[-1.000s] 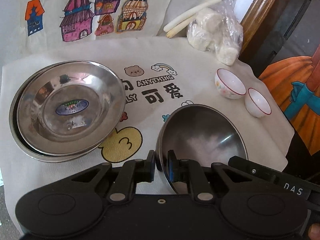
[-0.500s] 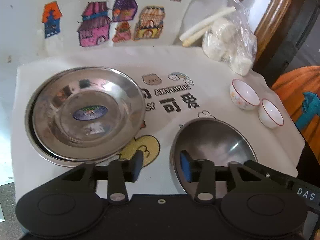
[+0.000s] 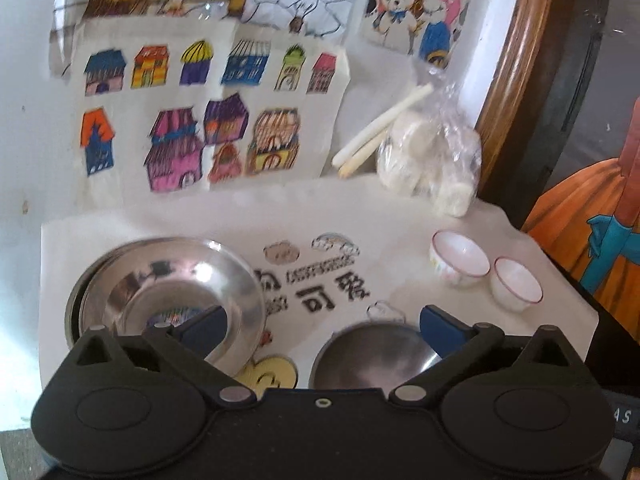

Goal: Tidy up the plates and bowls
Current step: 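Lower the steel bowl beside the plate stack and open both grippers, then move both grippers to a white red-rimmed bowl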

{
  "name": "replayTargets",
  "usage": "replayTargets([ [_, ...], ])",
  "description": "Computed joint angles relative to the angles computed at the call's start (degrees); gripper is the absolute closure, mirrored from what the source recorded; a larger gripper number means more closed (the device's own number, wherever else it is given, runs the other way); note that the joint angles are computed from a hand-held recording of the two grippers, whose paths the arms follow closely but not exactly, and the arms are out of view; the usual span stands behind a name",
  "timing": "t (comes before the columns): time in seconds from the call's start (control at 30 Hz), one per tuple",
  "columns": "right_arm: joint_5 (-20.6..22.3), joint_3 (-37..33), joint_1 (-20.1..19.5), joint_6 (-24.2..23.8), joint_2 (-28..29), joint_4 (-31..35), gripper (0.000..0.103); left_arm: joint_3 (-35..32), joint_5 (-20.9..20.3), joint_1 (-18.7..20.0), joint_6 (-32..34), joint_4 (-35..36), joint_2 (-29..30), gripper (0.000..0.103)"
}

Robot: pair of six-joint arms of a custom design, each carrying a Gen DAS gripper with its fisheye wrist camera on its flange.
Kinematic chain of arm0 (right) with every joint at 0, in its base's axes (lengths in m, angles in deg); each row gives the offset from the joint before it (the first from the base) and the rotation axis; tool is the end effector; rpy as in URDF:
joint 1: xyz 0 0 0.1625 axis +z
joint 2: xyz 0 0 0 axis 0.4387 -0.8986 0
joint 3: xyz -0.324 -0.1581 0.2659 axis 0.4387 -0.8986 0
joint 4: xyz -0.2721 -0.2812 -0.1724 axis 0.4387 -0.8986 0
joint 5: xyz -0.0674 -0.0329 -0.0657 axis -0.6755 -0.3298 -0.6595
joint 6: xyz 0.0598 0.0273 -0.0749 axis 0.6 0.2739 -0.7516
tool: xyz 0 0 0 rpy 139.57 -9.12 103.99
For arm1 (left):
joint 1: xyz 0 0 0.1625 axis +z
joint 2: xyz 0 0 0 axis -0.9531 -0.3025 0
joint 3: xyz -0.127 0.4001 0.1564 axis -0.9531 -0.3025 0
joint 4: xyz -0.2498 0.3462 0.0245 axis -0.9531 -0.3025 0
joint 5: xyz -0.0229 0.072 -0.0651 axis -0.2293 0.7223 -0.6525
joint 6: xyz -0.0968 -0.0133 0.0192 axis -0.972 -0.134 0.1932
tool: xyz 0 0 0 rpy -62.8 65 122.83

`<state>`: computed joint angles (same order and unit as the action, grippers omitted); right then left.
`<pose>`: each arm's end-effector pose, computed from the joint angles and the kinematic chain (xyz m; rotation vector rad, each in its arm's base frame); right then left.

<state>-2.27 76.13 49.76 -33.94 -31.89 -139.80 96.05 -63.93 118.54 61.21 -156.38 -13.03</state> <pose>0.0170 -0.4664 0.2214 0.0905 -2.5696 1.2554 -0.2531 -0.5500 0.0003 0.6198 2.4484 -1.0458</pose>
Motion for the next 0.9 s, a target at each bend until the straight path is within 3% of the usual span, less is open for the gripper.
replayTargets([
  [0.33, 3.83, -1.01, -3.93, -0.33, -0.67, -2.06, 0.0, -6.98, 0.52, 0.02, 2.02, 6.26, 2.85, 0.001],
  [0.5, 5.16, -3.6, -5.12, -2.78, -1.04, -0.04, 0.0, -14.01, -2.45, 1.83, 0.67, 19.96, 3.71, 0.001],
  [0.7, 2.68, -7.42, -5.24, -6.63, -1.09, 1.5, 0.0, -22.52, -4.65, 3.92, -2.44, 31.19, 6.99, 0.001],
  [0.9, -2.64, -13.92, -4.82, -13.97, -0.96, 6.82, 0.0, -29.57, -4.77, 4.37, -8.0, 37.61, 10.77, 0.001],
])
